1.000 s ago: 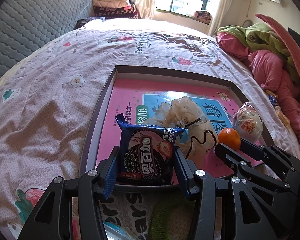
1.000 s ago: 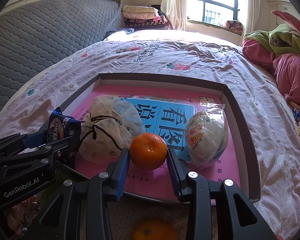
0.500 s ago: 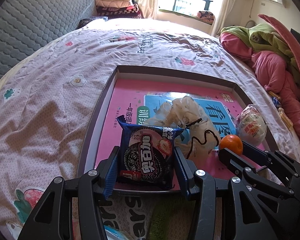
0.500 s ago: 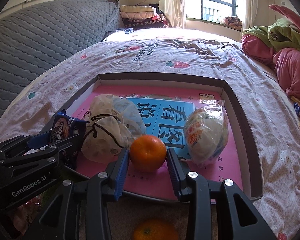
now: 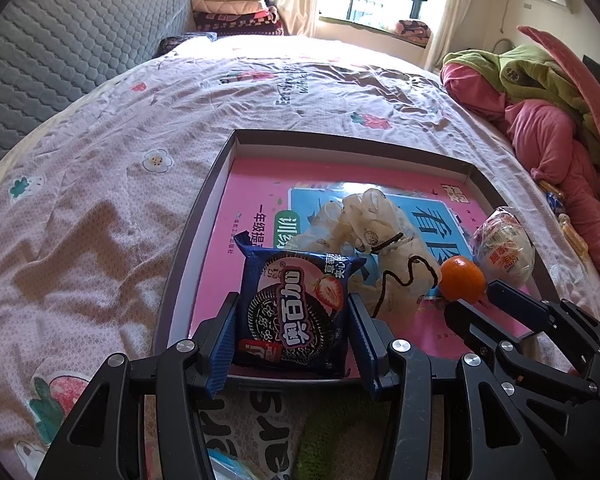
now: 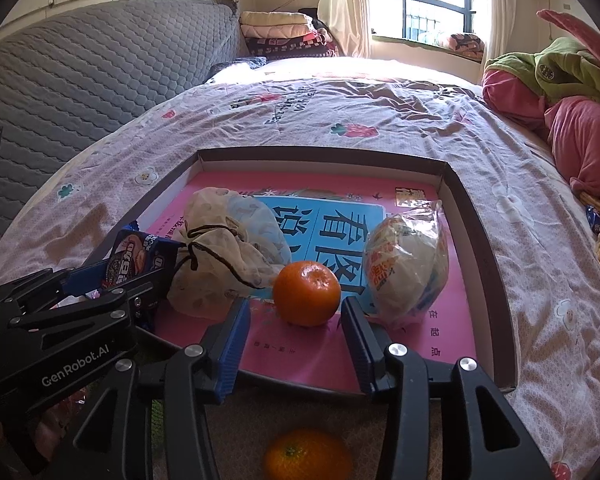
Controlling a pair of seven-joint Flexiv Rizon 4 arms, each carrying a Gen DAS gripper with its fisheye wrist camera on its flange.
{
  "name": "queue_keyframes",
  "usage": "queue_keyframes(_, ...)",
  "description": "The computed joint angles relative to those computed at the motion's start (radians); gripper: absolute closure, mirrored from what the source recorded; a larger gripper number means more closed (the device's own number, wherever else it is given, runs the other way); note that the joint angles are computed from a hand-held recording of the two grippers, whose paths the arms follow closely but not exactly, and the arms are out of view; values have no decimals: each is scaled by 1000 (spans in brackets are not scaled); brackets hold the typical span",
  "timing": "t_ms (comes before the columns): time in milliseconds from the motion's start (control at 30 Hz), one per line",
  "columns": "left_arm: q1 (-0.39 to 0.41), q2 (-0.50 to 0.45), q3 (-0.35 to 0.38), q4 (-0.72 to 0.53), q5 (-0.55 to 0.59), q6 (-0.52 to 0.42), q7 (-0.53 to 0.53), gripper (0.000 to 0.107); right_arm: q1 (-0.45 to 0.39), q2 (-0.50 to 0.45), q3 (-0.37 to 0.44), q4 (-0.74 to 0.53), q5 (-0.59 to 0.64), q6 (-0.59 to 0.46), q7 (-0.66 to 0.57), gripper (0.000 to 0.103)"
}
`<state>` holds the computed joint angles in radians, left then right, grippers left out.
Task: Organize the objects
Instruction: 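Open right tool releasing the orange in the lid while left tool releases the snack packet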
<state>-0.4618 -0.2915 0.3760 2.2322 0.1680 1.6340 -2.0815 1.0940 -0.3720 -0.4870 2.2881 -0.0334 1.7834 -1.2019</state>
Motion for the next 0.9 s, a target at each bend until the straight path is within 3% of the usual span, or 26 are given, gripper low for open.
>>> queue_keyframes(300, 37, 16, -37, 35, -37, 62, 29, 53, 33, 12, -28, 13, 30, 19, -25, 56)
queue_keyframes(500, 7, 21, -18, 63, -98, 120, 79, 53, 54, 19, -45, 20, 60, 37, -50, 55)
queue_keyframes(633, -75, 15, 49, 68, -143, 136, 112, 53, 67, 24, -51, 20, 84, 43, -69, 55)
queue_keyframes(800, -116, 14, 71, 80, -203, 151, 161, 52, 95, 27, -75, 25, 110, 51, -90, 51)
queue_keyframes(900, -175, 9, 116, 88, -249, 163, 187, 48, 109, 28, -89, 26, 127, 58, -100, 50)
